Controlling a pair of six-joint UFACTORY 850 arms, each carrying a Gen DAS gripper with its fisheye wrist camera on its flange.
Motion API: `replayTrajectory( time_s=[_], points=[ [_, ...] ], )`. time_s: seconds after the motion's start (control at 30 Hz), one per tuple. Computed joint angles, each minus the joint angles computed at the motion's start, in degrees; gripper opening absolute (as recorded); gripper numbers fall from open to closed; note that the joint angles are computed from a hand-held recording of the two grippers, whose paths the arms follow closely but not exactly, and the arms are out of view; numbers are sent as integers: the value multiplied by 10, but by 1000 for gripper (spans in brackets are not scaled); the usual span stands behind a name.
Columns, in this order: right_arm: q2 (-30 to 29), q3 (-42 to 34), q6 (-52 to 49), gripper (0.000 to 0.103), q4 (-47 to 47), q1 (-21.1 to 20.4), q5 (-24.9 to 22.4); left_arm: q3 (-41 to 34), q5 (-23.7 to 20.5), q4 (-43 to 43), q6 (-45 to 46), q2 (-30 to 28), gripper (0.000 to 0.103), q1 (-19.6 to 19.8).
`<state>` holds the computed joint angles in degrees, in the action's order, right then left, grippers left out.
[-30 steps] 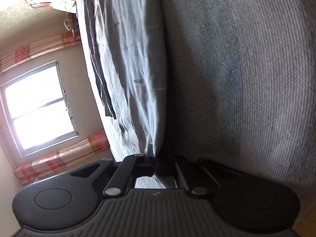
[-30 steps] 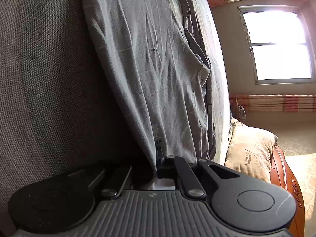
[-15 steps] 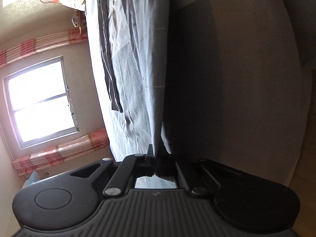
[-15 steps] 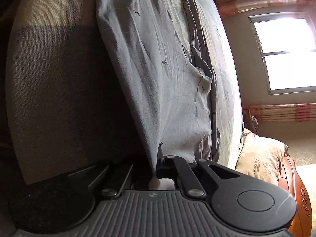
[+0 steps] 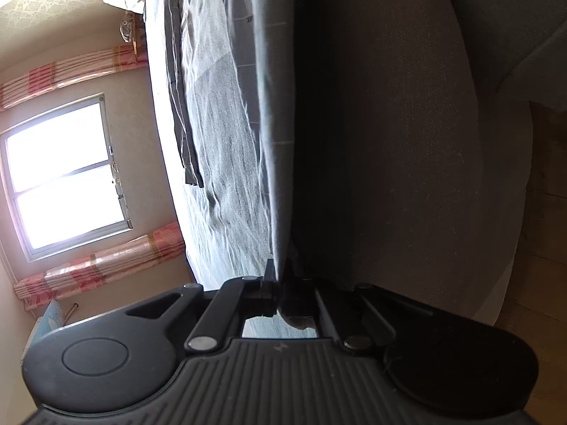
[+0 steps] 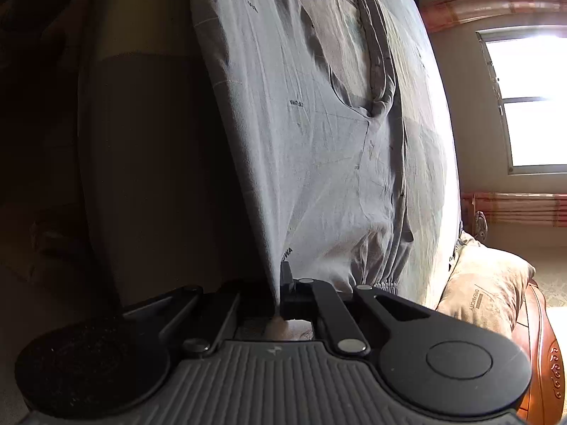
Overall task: Fold clothes
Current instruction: 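Open both tools, releasing the folded edge onto the sweatpants, then raise both open tools above the folded grey sweatpants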
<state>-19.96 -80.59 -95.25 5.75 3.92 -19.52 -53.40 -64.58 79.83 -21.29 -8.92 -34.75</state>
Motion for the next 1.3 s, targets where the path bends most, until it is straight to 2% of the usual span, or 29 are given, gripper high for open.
replayTrajectory(
  time_s=[0.03,0.1,0.17,0.2,0.27,0.3,0.47,0.57,0.6,0.63,0.7,0.73,0.83,0.9,0.97,1.03,1.07,1.1,1.17,1.23,1.3],
  points=[
    [4,15,15,8,-23,2,11,-5,0,-4,5,-5,7,3],
    [14,48,33,19,-71,4,42,-3,-1,-11,22,-6,9,4],
    [21,69,45,21,-117,3,69,13,-1,-15,36,7,13,0],
    [23,69,36,25,-108,0,65,20,-7,-27,38,14,15,-2],
    [25,62,26,30,-85,-6,52,25,-28,-56,41,22,28,3],
    [25,57,36,31,-88,-10,47,28,-40,-69,40,27,29,5],
    [23,24,52,31,-59,-23,25,30,-107,-116,10,52,30,23],
    [8,-18,38,31,41,-17,-5,-28,-109,-137,-71,42,30,41],
    [1,-34,34,33,86,-11,-20,-58,-95,-159,-97,34,30,48],
    [-6,-50,34,36,126,-6,-34,-92,-66,-193,-117,25,35,57],
    [-28,-87,58,49,191,13,-77,-151,29,-275,-150,11,38,74],
    [-36,-101,78,49,213,25,-101,-173,79,-320,-155,5,42,82],
    [-65,-140,158,49,267,64,-168,-179,209,-433,-177,2,42,81],
    [-89,-164,219,49,297,85,-220,-171,267,-482,-208,-4,42,68],
    [-108,-174,269,49,314,105,-247,-172,297,-518,-220,-21,42,72],
    [-115,-164,307,49,310,122,-230,-175,317,-544,-225,-36,43,82],
    [-119,-157,331,49,302,130,-212,-173,324,-533,-241,-38,50,86],
    [-119,-148,331,53,311,134,-189,-171,331,-522,-257,-40,53,90],
    [-125,-144,323,60,337,137,-157,-177,330,-506,-276,-47,69,96],
    [-143,-168,351,68,334,142,-148,-182,335,-494,-293,-56,75,102],
    [-162,-193,373,75,332,145,-144,-186,336,-478,-312,-60,76,102]
  ],
)
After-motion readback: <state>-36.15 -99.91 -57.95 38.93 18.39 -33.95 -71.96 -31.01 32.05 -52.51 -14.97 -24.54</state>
